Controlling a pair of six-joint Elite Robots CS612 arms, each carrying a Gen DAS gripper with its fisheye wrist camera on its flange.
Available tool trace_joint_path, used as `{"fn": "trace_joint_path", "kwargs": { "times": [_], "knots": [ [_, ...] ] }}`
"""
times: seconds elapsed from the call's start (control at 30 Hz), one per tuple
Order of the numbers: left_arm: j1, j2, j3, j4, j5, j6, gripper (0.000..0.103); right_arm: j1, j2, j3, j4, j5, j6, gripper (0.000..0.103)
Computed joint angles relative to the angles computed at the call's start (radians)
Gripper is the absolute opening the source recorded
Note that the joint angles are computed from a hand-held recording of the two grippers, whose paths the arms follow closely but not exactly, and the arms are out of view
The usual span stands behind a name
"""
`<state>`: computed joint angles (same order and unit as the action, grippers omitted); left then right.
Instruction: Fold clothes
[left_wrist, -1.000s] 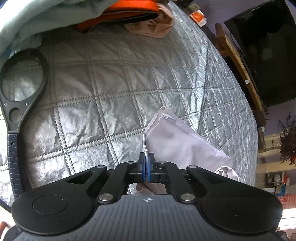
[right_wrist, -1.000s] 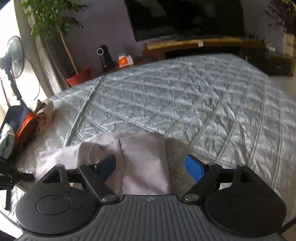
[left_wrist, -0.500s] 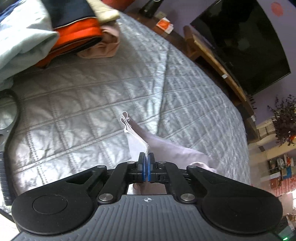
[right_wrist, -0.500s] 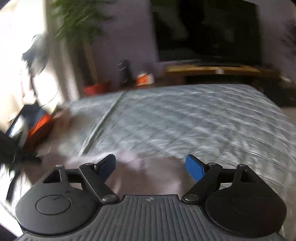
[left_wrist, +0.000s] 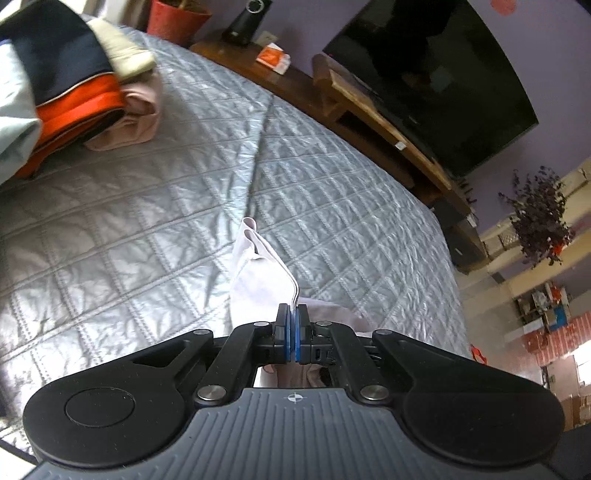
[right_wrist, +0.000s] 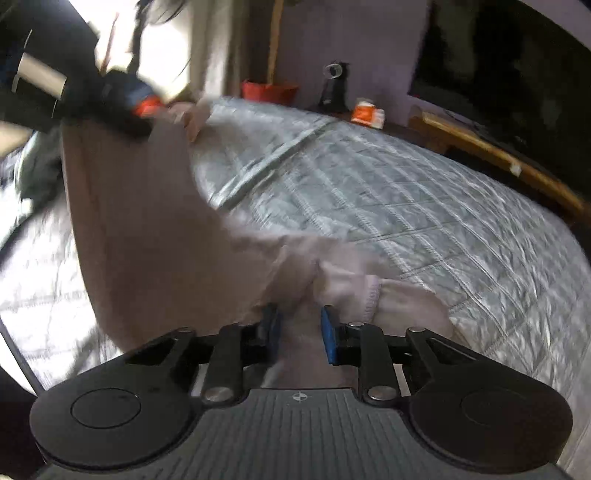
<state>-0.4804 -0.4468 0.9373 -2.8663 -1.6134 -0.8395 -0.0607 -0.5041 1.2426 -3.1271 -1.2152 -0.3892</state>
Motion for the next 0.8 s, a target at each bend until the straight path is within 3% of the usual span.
{"fn": "trace_joint_path", "kwargs": {
  "times": [0.03, 0.17, 0.27, 0.37, 0.43, 0.53, 0.63, 0.7, 0.8],
  "knots": [
    [-0.002, 0.003, -0.007, 0.0, -0.004, 0.004, 0.003, -0.01, -0.001, 0.003, -0.034, 0.017, 0.066, 0.039],
    [-0.008, 0.016, -0.044, 0.007, -0.018, 0.032, 0.003, -0.043, -0.002, -0.006, -0.02, 0.03, 0.317, 0.045],
    [-0.018, 0.025, -0.075, 0.019, -0.021, 0.089, 0.003, -0.055, 0.002, -0.014, -0.007, 0.0, 0.455, 0.052],
    [-0.029, 0.039, -0.117, 0.045, -0.035, 0.16, 0.003, -0.071, 0.004, -0.028, 0.094, 0.024, 0.556, 0.067],
    [-0.037, 0.056, -0.157, 0.075, -0.054, 0.209, 0.003, -0.081, 0.006, -0.035, 0.152, 0.065, 0.571, 0.071],
    [-0.052, 0.084, -0.218, 0.12, -0.072, 0.284, 0.003, -0.083, 0.0, -0.016, 0.117, 0.047, 0.611, 0.07],
    [-0.063, 0.113, -0.274, 0.157, -0.098, 0.332, 0.003, -0.105, 0.01, -0.001, -0.009, 0.059, 0.794, 0.071],
    [-0.069, 0.134, -0.312, 0.183, -0.112, 0.356, 0.003, -0.116, 0.013, 0.004, -0.021, 0.043, 0.898, 0.072],
    [-0.076, 0.175, -0.38, 0.23, -0.136, 0.367, 0.003, -0.133, 0.027, 0.008, -0.075, 0.074, 1.055, 0.072]
  ]
}}
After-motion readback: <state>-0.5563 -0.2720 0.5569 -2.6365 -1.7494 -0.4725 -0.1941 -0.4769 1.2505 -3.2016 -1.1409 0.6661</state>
